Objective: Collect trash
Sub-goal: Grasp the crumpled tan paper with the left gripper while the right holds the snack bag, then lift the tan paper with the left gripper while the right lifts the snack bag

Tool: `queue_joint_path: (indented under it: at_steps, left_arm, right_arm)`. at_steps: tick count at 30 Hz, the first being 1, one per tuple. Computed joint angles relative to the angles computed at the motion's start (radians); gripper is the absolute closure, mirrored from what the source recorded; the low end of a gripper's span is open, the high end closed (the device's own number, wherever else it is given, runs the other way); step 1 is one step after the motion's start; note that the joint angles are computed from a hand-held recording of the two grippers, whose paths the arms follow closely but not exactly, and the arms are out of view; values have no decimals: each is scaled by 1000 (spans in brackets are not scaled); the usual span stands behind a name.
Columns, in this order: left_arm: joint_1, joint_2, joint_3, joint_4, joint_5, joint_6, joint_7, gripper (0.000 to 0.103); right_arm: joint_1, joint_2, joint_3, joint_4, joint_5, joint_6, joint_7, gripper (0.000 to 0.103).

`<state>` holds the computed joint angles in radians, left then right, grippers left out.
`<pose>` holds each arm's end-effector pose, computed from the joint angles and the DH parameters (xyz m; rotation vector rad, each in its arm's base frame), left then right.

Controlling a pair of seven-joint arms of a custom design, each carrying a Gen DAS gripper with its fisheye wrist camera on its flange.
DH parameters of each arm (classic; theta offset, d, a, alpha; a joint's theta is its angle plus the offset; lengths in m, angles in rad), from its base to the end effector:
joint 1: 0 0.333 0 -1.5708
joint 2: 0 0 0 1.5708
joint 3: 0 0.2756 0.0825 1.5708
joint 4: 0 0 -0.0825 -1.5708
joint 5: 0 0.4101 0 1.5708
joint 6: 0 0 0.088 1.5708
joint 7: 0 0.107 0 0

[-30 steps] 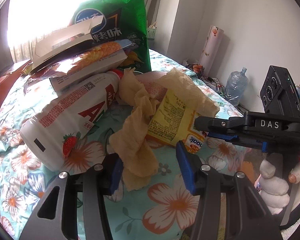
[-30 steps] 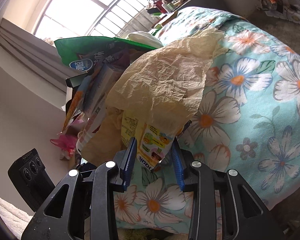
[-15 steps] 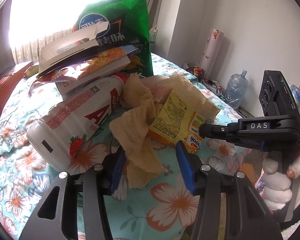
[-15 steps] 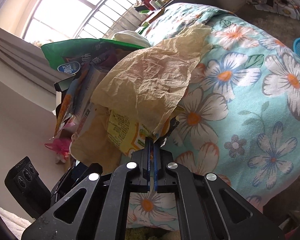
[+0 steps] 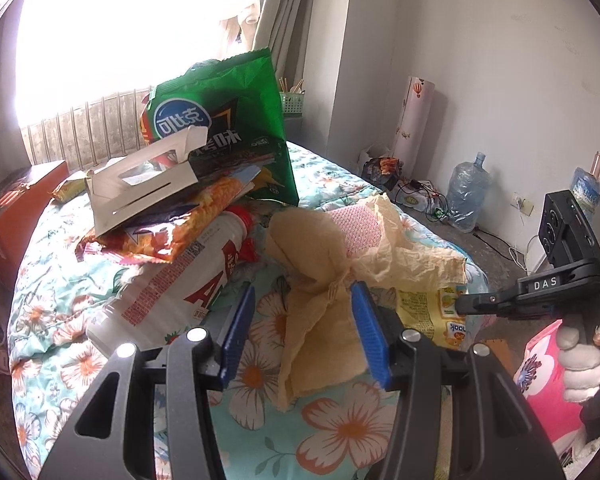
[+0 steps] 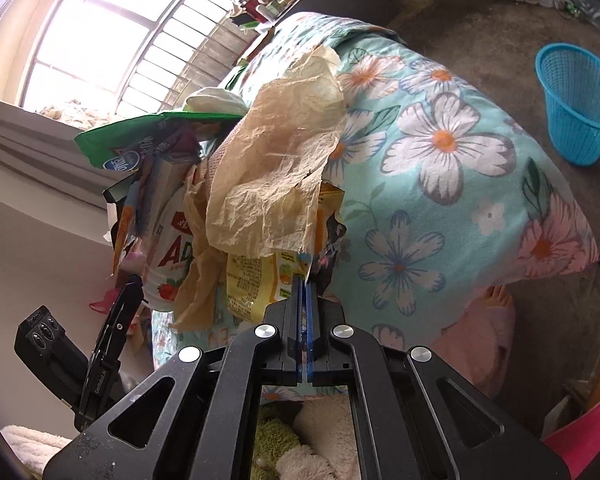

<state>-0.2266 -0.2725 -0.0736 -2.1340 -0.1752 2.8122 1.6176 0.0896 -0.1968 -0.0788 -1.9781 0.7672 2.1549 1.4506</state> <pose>0.5364 -0.1609 0.5906 -1.5245 1.8987 -1.0790 0.5685 0.0318 0.5581 -1.5023 1.8126 0.2764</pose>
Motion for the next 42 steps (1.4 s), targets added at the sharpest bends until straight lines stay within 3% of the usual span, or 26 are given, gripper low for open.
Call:
queue_joint_path:
  at_steps: [2,7,11,18,21,23,26,36,42]
  left_arm:
    - [-9,19,0,33,-8,-10,12,54]
    - [-55,98,8,162,-163,-102,142,54]
    - [-33,203,-42,304,-198,-213,201,54]
    - [3,388,-129,508,49,-379,83,54]
    - [7,424,-141,542,133,-414,37,70]
    - [14,418,-148,531,142,-410,40,86]
    - [21,400,-153,508,155,-371,49,99]
    - [48,227,-126,381,20,-112,95,102]
    - [39,98,-76,303,13,-92,119,102]
  right_arm:
    - [-4,-19,2,-23,-20,13,5,103]
    - [1,-35,-2,-58,-4,41,-2,103]
    - [5,-43,-10,-77,15,49,-28,103]
    - [7,-40,-24,-101,82,48,-76,103]
    - [5,-31,-31,-99,117,39,-92,103]
    - [1,-28,-32,-101,133,35,-98,103]
    - [-3,-24,-34,-102,159,28,-110,103]
    - [-4,-48,-21,-126,140,56,-100,103]
    - [2,-56,-19,-132,122,71,-88,103]
